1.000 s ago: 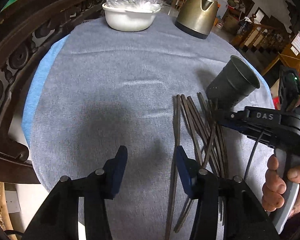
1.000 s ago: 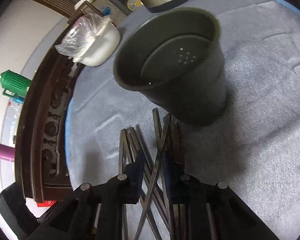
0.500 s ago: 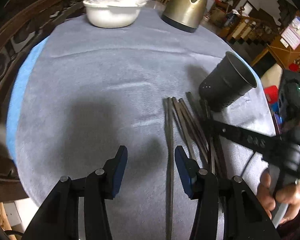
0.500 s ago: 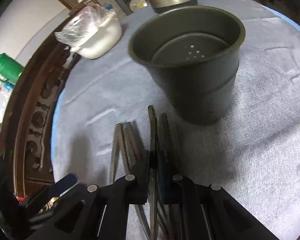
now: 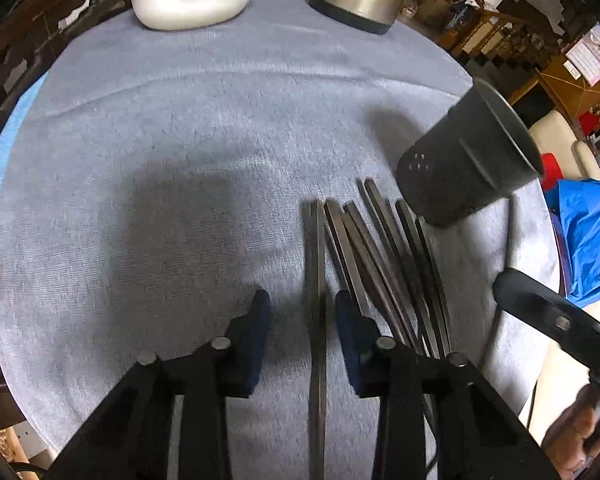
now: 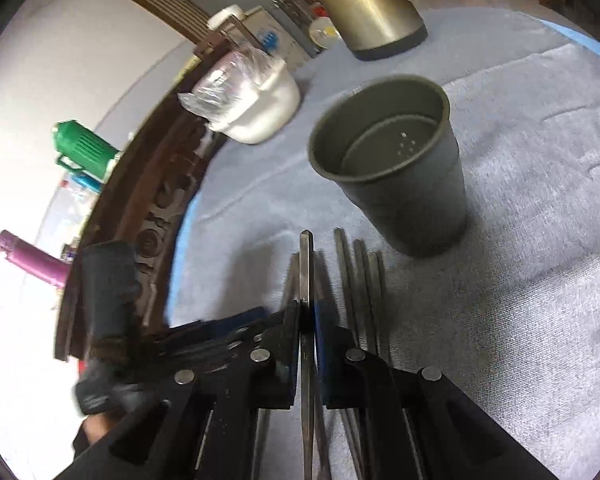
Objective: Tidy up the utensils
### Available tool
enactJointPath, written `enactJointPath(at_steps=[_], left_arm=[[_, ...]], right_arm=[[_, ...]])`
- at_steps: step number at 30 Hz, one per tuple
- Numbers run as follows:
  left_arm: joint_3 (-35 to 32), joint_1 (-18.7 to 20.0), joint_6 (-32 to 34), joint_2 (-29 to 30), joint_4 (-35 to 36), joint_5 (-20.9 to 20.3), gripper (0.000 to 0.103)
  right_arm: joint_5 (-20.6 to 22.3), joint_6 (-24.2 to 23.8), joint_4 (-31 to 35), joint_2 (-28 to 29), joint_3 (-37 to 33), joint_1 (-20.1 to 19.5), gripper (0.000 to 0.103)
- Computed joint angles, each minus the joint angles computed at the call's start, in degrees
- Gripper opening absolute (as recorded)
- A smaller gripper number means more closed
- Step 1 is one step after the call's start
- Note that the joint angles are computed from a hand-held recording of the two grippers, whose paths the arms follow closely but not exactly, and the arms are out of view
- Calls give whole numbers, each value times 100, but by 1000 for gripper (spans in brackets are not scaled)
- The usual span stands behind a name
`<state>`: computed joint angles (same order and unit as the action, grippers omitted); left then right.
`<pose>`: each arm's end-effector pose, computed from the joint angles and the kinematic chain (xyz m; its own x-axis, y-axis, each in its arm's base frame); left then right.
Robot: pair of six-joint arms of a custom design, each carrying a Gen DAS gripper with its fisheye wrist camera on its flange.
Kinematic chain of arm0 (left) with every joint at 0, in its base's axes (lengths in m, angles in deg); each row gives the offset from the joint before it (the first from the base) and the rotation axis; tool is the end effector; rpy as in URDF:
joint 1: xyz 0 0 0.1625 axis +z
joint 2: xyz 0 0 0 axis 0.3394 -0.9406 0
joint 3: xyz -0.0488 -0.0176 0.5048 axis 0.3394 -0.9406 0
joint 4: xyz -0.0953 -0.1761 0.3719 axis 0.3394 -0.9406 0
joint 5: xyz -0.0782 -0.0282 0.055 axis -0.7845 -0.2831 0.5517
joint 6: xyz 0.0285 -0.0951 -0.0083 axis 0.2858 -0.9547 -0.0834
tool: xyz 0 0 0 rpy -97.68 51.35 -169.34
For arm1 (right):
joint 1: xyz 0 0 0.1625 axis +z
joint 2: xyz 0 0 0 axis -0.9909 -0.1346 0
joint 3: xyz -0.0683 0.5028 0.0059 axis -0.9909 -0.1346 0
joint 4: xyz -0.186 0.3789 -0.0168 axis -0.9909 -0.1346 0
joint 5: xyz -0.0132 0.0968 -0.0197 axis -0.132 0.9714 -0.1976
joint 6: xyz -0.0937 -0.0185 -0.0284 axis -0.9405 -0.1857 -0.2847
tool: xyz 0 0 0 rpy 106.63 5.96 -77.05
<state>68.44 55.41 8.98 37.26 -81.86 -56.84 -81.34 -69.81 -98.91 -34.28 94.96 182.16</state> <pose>-0.0247 -0.7976 0.2179 -0.8573 0.2207 -0.4651 0.3145 0.9398 -0.1338 0.2429 -0.6995 0.0528 -0.9910 -0.0746 0.1113 -0.1176 0.8823 -0.4557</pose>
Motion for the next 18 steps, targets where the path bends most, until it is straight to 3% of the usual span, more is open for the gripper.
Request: enactJointPath(at_steps=[3,5,12,18], left_arm=[[-183,48,-68,74,178,-148,13],[-246,70,-94,115,171,-196,9],[42,26,-136,-2,-636,-164,7],[592,-218,135,-321,-1926,-92,7]], right_arm=[[267,-184,-207,-111,164,-29,8],[338,-340,-377,-170,263,-16,8],[328,-954,-1074,-341,540,91,8],[440,-1329,-1895,-471,750,98,8]])
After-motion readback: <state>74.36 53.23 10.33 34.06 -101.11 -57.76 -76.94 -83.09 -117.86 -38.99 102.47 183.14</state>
